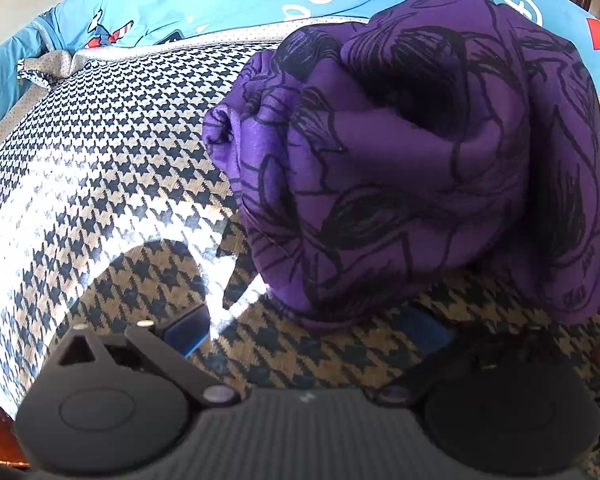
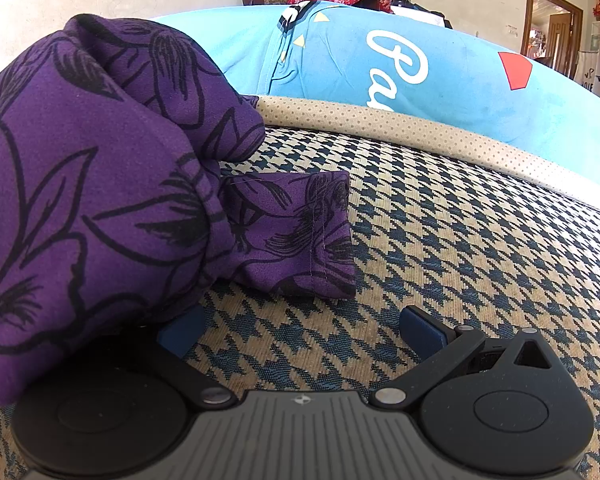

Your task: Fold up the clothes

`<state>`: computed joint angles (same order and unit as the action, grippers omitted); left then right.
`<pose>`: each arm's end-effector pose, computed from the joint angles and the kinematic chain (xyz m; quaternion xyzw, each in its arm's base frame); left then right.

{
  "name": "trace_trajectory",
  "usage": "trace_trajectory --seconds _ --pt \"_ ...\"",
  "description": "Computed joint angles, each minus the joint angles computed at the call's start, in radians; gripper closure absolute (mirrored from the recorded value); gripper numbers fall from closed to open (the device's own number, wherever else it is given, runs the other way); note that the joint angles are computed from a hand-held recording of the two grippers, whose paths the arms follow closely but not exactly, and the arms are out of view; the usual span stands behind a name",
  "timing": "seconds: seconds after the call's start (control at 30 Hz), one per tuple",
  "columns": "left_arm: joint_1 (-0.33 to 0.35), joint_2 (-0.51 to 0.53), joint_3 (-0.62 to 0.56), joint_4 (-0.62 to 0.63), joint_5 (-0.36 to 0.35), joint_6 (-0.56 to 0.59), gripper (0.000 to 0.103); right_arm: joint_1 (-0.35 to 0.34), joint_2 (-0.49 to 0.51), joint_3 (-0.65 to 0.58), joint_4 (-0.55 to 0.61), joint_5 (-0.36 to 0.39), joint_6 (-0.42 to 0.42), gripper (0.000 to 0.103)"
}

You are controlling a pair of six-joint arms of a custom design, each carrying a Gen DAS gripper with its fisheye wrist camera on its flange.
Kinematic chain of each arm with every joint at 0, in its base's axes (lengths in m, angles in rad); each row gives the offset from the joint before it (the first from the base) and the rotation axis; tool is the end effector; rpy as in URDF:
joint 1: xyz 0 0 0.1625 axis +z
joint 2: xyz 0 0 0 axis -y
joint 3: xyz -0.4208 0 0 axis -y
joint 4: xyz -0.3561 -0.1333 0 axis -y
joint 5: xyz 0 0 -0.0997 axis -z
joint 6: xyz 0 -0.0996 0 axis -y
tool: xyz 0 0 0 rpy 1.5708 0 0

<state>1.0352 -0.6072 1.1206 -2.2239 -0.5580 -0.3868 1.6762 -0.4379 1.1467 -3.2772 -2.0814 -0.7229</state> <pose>-0.2015 -0.7663 0.1894 0.0311 0.8725 -0.2700 0.4061 0.1661 -0.7653 0.1458 0.2313 -0.8265 0.3736 0.3519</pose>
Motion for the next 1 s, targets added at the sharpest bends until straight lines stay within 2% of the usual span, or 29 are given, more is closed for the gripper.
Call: trace_trajectory --seconds 0.3,0.4,0.5,0.57,0.7,1.0 --pt "-0.001 -0.003 0.011 0.004 -0.001 -0.005 0.0 0.014 -0.047 0.07 0.027 -0.042 0.054 0.0" --pt "-0.003 -0.008 0.023 -0.003 -0.006 -0.002 0.0 0.027 -0.072 0.083 0.098 -0.084 0.087 0.0" --pt "-0.006 -0.014 0.039 -0.013 -0.012 0.002 0.0 0.03 -0.105 0.11 0.152 -0.093 0.126 0.0" --pt "-0.008 -0.019 0.051 -0.015 -0.015 0.002 0.0 0.034 -0.117 0.128 0.153 -0.109 0.135 0.0" --pt "-0.014 -0.03 0.079 -0.03 -0.02 0.003 0.0 0.047 -0.144 0.147 0.223 -0.148 0.21 0.0" --pt "-0.024 -0.066 0.159 -0.059 -0.033 -0.007 0.0 0.054 -0.23 0.278 0.221 -0.127 0.336 0.0"
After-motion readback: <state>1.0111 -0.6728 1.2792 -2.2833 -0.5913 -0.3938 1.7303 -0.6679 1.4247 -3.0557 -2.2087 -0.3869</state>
